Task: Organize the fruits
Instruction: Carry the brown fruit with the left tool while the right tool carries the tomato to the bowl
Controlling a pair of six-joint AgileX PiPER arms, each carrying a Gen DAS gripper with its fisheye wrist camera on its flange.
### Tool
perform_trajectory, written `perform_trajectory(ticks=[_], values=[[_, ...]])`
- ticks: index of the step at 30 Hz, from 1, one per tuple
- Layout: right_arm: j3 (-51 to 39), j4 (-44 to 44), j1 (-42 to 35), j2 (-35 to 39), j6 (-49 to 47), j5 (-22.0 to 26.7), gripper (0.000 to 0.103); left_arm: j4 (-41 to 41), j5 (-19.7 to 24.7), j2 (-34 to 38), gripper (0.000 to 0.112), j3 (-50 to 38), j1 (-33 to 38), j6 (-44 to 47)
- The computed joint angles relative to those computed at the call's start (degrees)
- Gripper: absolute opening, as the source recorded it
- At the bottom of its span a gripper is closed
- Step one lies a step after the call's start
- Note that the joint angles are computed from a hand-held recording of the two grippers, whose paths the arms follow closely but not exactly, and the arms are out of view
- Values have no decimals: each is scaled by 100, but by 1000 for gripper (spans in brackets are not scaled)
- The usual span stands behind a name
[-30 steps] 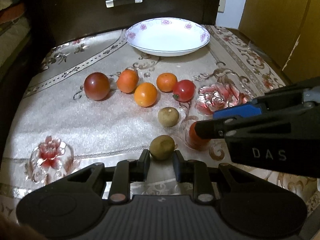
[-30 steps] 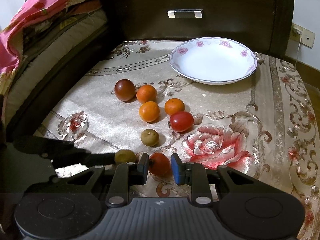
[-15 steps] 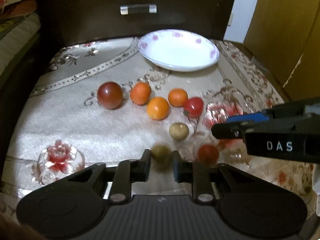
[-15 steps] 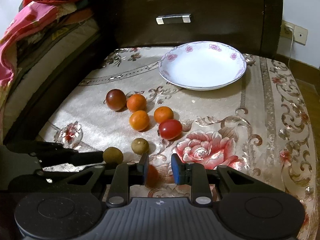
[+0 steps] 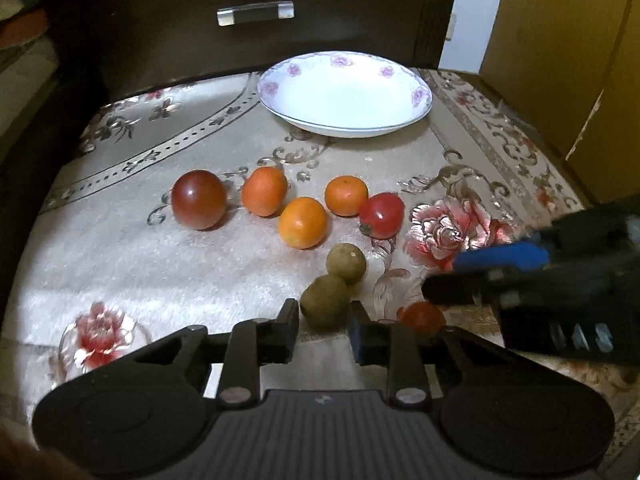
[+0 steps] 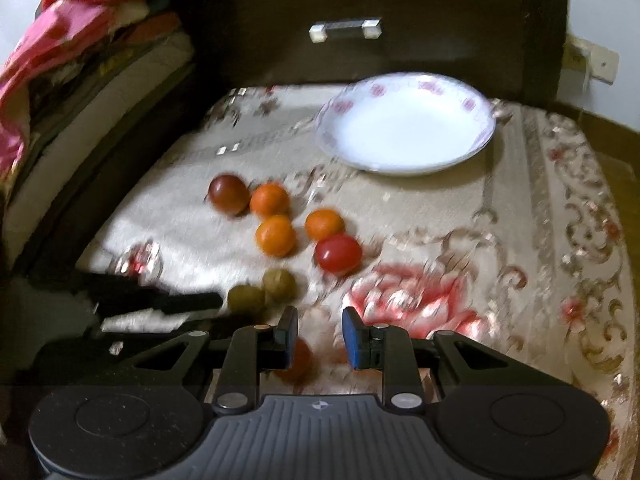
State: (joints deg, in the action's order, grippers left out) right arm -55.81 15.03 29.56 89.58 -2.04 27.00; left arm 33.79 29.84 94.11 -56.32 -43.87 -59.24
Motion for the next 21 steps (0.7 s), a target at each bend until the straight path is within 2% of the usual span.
perform_trajectory(ticks=[2, 7, 10, 16, 18, 19, 21], values=[[61, 151, 8, -35, -205, 71, 25, 115, -38, 86, 34, 0, 3, -59], [141, 423, -28, -111, -680, 189, 25, 17, 46, -33, 32, 47, 50, 312], [110, 566, -95, -163, -937, 362, 25, -83, -59, -175, 32, 208, 164, 390], [56, 797, -56, -72, -1441, 629, 25, 14, -60, -361, 32, 351, 287, 212], [38, 721, 46, 9, -1371, 544, 25, -42, -87, -328, 32, 345, 302, 259], [22, 597, 110, 53, -1269, 454, 29, -62, -79, -310, 32, 332, 298, 287], [7, 139, 260, 130, -915, 176, 29, -130, -79, -285, 32, 313, 297, 360]])
